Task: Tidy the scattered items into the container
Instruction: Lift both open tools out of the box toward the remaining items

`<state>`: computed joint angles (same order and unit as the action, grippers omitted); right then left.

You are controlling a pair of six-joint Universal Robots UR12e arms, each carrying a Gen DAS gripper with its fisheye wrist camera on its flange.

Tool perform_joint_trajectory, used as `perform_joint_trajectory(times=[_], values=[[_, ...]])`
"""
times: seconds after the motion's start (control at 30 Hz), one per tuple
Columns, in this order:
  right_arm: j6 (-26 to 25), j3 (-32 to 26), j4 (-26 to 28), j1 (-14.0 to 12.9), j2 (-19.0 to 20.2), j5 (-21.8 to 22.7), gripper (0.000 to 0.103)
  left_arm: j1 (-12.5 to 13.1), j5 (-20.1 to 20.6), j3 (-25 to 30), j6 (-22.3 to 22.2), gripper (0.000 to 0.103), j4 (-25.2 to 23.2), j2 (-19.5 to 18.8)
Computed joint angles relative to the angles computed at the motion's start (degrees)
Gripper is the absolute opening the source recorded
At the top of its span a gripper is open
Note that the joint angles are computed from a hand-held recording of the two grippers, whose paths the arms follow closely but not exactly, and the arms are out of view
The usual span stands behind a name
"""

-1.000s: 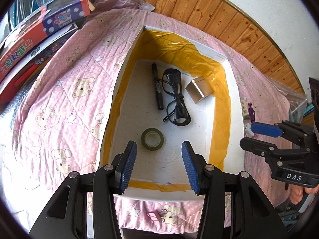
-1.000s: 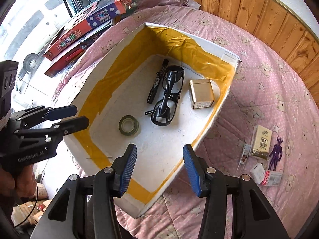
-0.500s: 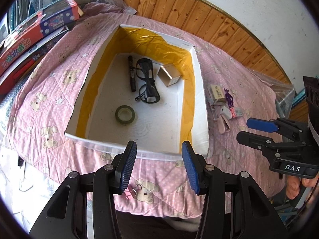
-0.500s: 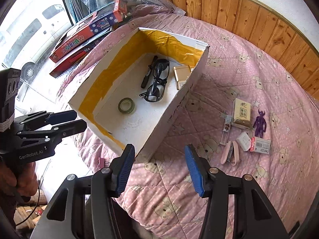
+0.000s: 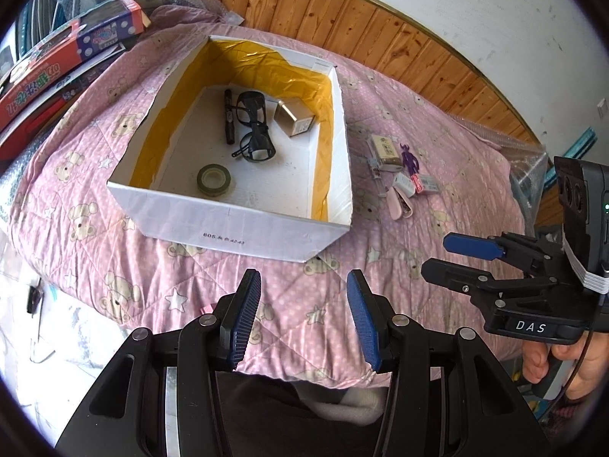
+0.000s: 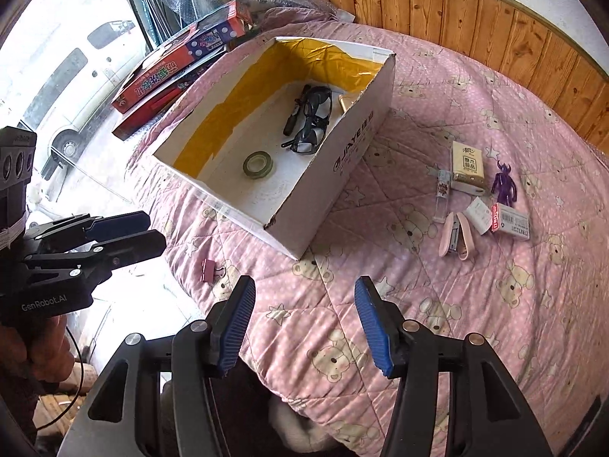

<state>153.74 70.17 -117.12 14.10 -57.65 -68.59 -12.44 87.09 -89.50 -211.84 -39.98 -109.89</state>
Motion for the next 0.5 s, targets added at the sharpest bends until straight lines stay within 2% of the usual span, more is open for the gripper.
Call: perform_joint_trajectory(times=[0.5], values=[[-0.71,7.86,-3.60,-2.21,-2.89,1.84,0.058,-2.35,0.11,-3.06,-0.42,0.050,1.62,1.53]])
